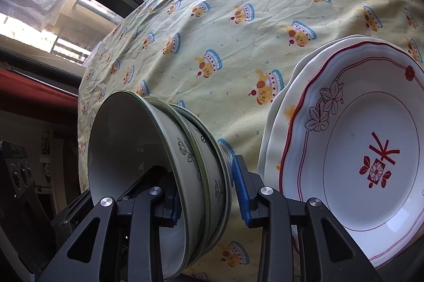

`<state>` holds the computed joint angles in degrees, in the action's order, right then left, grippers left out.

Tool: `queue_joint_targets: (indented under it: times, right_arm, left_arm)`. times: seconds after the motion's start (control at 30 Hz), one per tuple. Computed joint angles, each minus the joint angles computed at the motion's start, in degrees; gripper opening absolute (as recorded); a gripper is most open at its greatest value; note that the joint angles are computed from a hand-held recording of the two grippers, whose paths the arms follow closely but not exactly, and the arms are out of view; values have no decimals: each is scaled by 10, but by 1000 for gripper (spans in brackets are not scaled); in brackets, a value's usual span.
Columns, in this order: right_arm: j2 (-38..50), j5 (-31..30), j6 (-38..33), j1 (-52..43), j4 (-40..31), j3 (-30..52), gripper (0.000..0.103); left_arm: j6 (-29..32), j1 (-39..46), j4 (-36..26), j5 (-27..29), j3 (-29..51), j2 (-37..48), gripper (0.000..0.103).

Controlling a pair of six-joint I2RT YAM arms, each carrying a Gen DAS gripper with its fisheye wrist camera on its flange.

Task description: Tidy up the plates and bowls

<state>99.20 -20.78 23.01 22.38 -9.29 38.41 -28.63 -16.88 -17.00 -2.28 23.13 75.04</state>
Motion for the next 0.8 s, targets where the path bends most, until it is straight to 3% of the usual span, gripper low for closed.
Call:
queue_joint_targets:
  times: [0.2,0.4,0.63,0.8]
  right_arm:
    - [-9,51,28,31,-20,9,37]
    - [-29,114,99,67,-73,19,37]
    - [-77,169,197,118,-97,-1,37]
    - [-113,198,233,147,-130,0,37]
  left_arm:
    - [43,22,5,24,-5,-5,45]
    - [107,47,7,73,-12,-15,42]
    - [181,82,-31,116,-20,-61,42]
    - [190,89,-70,126,-22,-115,42]
